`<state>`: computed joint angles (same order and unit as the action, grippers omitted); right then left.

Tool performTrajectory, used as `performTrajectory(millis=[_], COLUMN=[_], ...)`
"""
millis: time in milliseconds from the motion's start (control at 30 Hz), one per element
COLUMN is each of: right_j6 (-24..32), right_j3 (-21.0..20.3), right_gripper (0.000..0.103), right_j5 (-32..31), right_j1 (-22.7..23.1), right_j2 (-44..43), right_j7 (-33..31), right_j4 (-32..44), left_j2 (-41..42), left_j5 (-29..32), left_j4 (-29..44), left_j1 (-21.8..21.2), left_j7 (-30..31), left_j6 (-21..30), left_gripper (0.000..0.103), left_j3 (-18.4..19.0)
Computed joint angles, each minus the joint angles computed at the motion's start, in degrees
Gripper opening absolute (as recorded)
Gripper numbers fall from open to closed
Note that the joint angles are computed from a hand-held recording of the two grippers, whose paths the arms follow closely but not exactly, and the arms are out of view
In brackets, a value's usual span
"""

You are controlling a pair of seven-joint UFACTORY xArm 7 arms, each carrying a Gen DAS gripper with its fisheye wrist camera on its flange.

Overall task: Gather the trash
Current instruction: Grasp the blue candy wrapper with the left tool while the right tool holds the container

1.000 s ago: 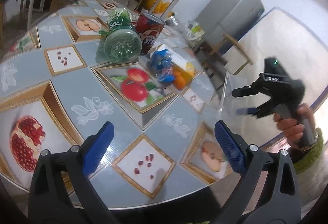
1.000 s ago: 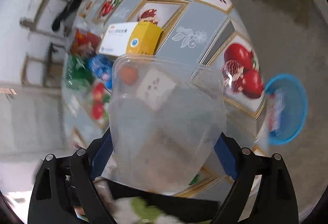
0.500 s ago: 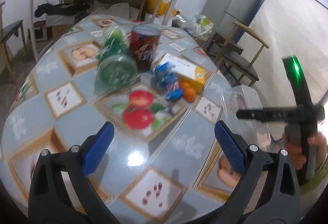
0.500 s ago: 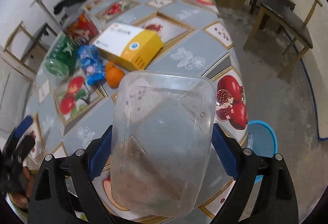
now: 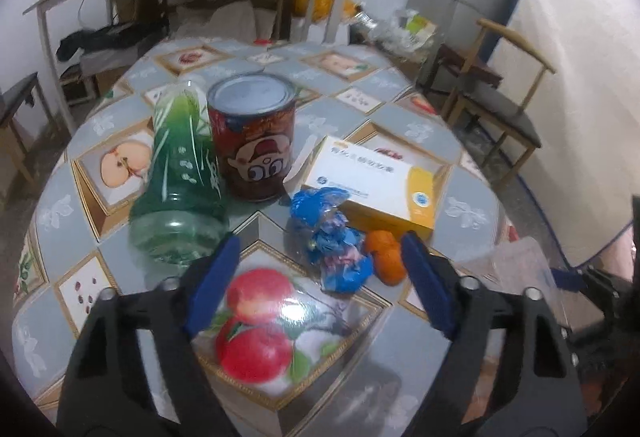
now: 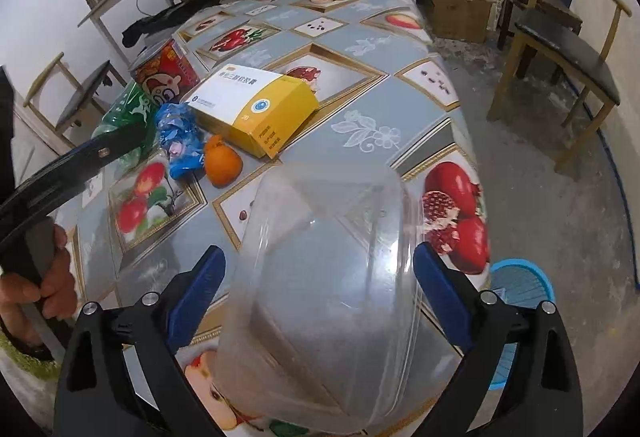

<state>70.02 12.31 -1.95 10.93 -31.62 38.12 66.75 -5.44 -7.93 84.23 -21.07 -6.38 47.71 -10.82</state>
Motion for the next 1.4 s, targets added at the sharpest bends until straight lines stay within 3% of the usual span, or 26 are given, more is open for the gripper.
performTrajectory(millis=[200, 367, 567, 667, 900, 1067, 1200, 1300, 1333, 1400], right_j6=[-3.58, -4.22, -4.76, -4.56, -1.64, 1.23, 2.18, 1.01, 0.51, -0.01], right_j3=[-1.67, -2.07, -2.13, -2.56, -2.29, -1.78, -0.91, -0.73, -0.73, -0.62], right_gripper=[0.093, 0.093, 0.093, 0.093, 0.093, 0.093, 0.093, 0.094, 0.095, 0.095], right_j5=[2.78, 3.94, 4.57, 5.48, 6.06, 6.85, 6.83, 7.44, 7.8, 7.98], right_j1=[0.6, 0.75, 0.06, -0.02, -0.04, 0.59, 0.86, 0.79, 0.6, 0.46], right_j2=[-0.83, -2.83, -6.43, -7.77, -9.0, -8.93, -8.94, -9.41, -9.64, -9.72], right_j7=[-0.47, -1.24, -0.78, -0.64, -1.15, -1.69, -1.51, -0.12, 0.87, 2.05], right_j4=[-2.08, -3.59, -5.85, -6.65, -6.05, -5.18, -5.26, -6.52, -6.99, -7.27], left_j2=[4.57, 6.9, 5.97, 4.69, -3.06, -9.48, -13.66, -15.71, -16.06, -16.68], left_j5=[2.73, 5.39, 4.34, 2.72, -3.31, -10.59, -10.92, -10.46, -10.55, -10.97], left_j4=[4.35, 6.48, 4.86, 3.89, -0.11, -3.0, -6.95, -10.59, -11.35, -12.93], left_j1=[-0.58, -1.61, -1.7, -1.47, -0.84, -0.61, 0.17, 0.45, 0.52, 0.57], left_j7=[-4.85, -8.17, -9.09, -8.18, -0.15, 7.11, 8.54, 7.46, 6.83, 5.22], left_j6=[2.95, 5.13, 4.52, 4.42, 8.26, 16.45, 17.76, 16.1, 15.64, 14.28], left_gripper=[0.056, 0.034, 0.02, 0.018, 0.017, 0.018, 0.02, 0.039, 0.05, 0.056], left_j3=[-0.63, -0.79, -0.44, -0.31, 0.72, 3.23, 2.78, 2.04, 2.0, 1.89])
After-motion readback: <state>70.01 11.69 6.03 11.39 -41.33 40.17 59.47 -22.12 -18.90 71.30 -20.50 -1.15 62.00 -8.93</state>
